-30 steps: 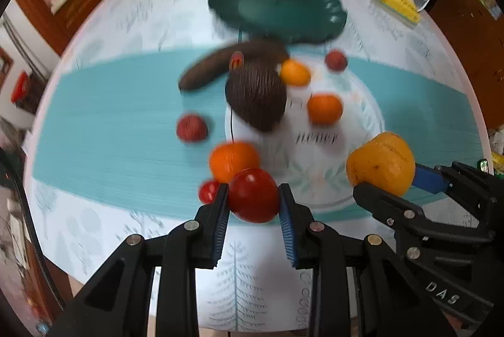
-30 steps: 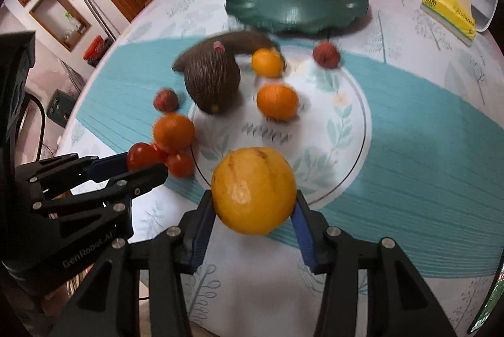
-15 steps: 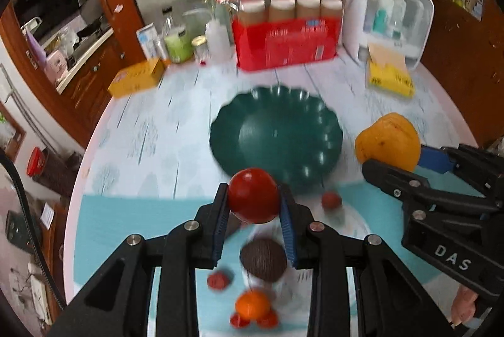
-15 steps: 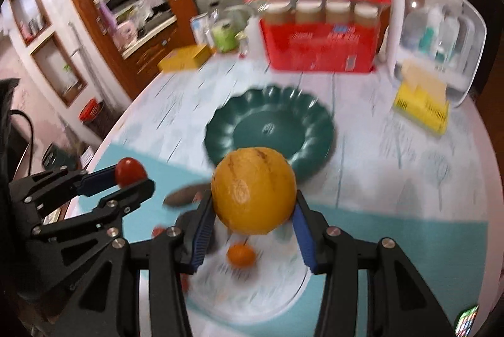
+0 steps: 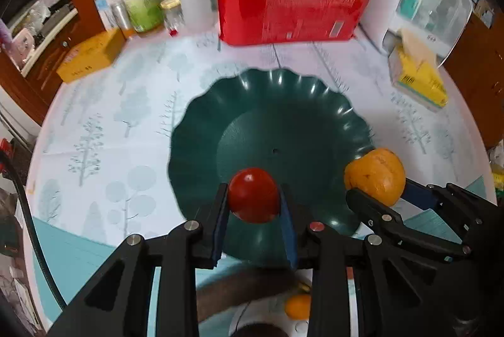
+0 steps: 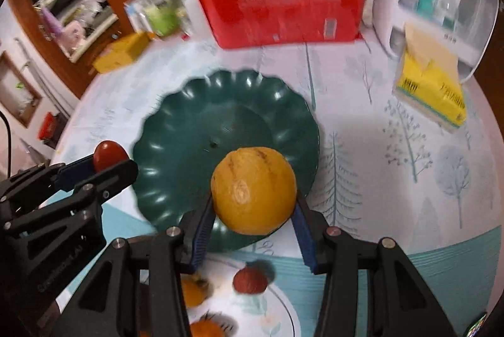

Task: Organize fruits
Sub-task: 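Carry both fruits onto the green plate and open both tools to release them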

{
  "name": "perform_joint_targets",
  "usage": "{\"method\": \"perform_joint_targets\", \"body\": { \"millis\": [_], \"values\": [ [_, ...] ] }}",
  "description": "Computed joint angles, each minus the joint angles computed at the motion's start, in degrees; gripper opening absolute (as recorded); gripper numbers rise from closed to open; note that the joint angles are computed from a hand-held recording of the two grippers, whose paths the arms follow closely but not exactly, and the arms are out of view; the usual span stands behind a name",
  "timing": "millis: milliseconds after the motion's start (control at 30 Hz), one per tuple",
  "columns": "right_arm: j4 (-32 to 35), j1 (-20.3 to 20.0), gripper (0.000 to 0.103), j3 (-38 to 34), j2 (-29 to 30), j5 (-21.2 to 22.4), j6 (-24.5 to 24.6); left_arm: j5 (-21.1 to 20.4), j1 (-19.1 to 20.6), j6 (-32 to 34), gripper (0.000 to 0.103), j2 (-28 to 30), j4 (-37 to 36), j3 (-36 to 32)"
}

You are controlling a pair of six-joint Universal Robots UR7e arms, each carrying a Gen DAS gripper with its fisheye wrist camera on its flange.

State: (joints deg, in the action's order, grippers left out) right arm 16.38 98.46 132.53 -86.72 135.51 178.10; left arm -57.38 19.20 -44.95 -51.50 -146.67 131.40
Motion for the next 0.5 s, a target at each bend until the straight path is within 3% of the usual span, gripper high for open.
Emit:
{"method": "perform_joint_targets", "body": {
  "millis": [200, 300, 367, 433, 500],
  "values": [
    [-5.3, -5.2, 0.05, 0.6, 2.1, -1.2, -3.7, -0.3, 3.7, 4.4, 0.03, 4.4, -2.5, -1.1],
    [-7.2, -6.1, 0.051, 1.3, 2.6, -1.2, -6.0, 1.8, 3.9, 4.5, 0.047, 5.7, -0.3, -2.0],
    [-9.0, -5.6, 0.051, 2.0, 2.2, 0.0, -7.6, 3.0, 4.3, 3.7, 0.071, 5.7, 0.9, -2.2],
    [-9.9, -5.6, 0.053, 2.2, 1.5, 0.2, -8.7, 2.8, 5.2, 3.4, 0.081, 5.1, 1.1, -2.1],
    [-9.1, -6.2, 0.059, 2.2, 0.7, -0.6, -8.2, 1.7, 6.0, 3.9, 0.083, 4.1, -0.2, -1.5]
  ]
}}
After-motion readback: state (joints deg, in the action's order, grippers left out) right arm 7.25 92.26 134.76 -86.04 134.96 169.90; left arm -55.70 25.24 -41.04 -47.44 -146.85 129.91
